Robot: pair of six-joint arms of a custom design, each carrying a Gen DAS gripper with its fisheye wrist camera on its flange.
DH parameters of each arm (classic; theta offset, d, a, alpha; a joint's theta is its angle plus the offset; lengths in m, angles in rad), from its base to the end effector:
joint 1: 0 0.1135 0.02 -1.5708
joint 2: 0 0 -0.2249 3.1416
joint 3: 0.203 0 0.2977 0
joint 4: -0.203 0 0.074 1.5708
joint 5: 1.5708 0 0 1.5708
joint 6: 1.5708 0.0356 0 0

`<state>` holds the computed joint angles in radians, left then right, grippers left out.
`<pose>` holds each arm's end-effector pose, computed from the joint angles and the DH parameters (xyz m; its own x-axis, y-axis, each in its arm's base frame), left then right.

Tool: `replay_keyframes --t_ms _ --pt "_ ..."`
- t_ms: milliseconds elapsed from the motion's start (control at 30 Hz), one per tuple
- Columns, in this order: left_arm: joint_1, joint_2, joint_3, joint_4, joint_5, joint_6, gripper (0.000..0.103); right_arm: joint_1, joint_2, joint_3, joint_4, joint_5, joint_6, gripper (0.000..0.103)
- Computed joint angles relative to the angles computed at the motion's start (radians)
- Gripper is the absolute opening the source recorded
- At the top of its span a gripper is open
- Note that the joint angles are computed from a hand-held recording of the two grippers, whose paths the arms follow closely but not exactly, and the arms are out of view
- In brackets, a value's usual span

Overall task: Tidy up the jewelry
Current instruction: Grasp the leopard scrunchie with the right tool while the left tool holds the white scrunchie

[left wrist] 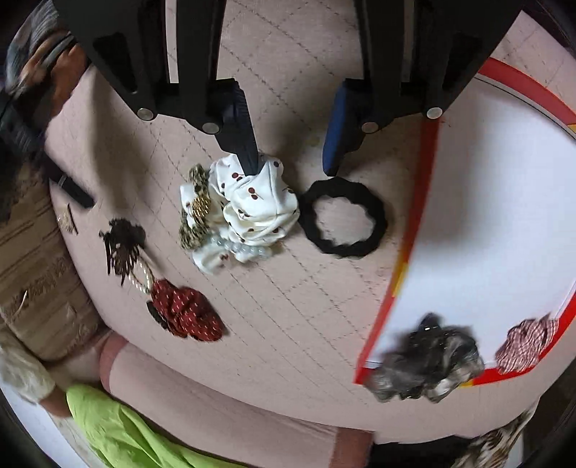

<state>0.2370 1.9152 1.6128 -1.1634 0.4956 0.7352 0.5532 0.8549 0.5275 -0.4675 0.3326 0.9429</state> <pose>0.3959 0.0782 0.1909 -0.8230 0.4082 -0.3950 0.5312 0.7995 -0.2805 0.2130 0.1179 0.1694 -0.6012 0.5278 -0.6000 0.3141 0.8465 0.4299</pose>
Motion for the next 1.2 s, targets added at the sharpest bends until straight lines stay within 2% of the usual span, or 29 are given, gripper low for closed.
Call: replay_keyframes --t_ms 200,333,367,433,467,500,600,767,900,1033,1100,1133,1200 --pt "0.013 0.037 0.048 -0.039 0.062 0.043 0.036 0.056 0.323 0.186 0.109 -0.041 -0.064 0.064" --pt "0.013 0.048 0.065 -0.061 0.101 0.062 0.036 0.012 0.447 0.253 0.18 -0.108 -0.081 0.06" --pt "0.013 0.047 0.062 -0.062 0.103 0.068 0.036 -0.008 0.484 0.268 0.212 -0.143 -0.077 0.056" --pt "0.014 0.042 0.058 -0.061 0.098 0.076 0.036 -0.034 0.551 0.3 0.255 -0.191 -0.066 0.034" --pt "0.016 0.041 0.058 -0.065 0.1 0.081 0.036 -0.05 0.595 0.32 0.276 -0.234 -0.056 0.012" --pt "0.02 0.042 0.064 -0.074 0.104 0.089 0.036 -0.05 0.62 0.337 0.279 -0.248 -0.039 0.009" --pt "0.036 0.041 0.077 -0.094 0.122 0.109 0.036 -0.028 0.606 0.358 0.189 -0.174 -0.002 0.009" --pt "0.048 0.04 0.09 -0.123 0.155 0.133 0.036 0.043 0.42 0.309 -0.155 0.017 0.119 0.01" --pt "0.038 0.024 0.071 -0.139 0.157 0.144 0.036 0.097 0.282 0.223 -0.361 0.06 0.274 0.011" --pt "0.006 -0.013 0.037 -0.164 0.162 0.153 0.039 0.146 0.176 0.161 -0.451 0.12 0.385 0.011" --pt "-0.021 -0.05 0.002 -0.166 0.174 0.153 0.05 0.15 0.148 0.14 -0.437 0.13 0.393 0.013" --pt "-0.032 -0.066 -0.016 -0.163 0.18 0.151 0.058 0.147 0.132 0.127 -0.418 0.124 0.386 0.015" --pt "-0.068 -0.109 -0.066 -0.13 0.181 0.128 0.062 0.151 0.104 0.105 -0.391 0.129 0.377 0.027"
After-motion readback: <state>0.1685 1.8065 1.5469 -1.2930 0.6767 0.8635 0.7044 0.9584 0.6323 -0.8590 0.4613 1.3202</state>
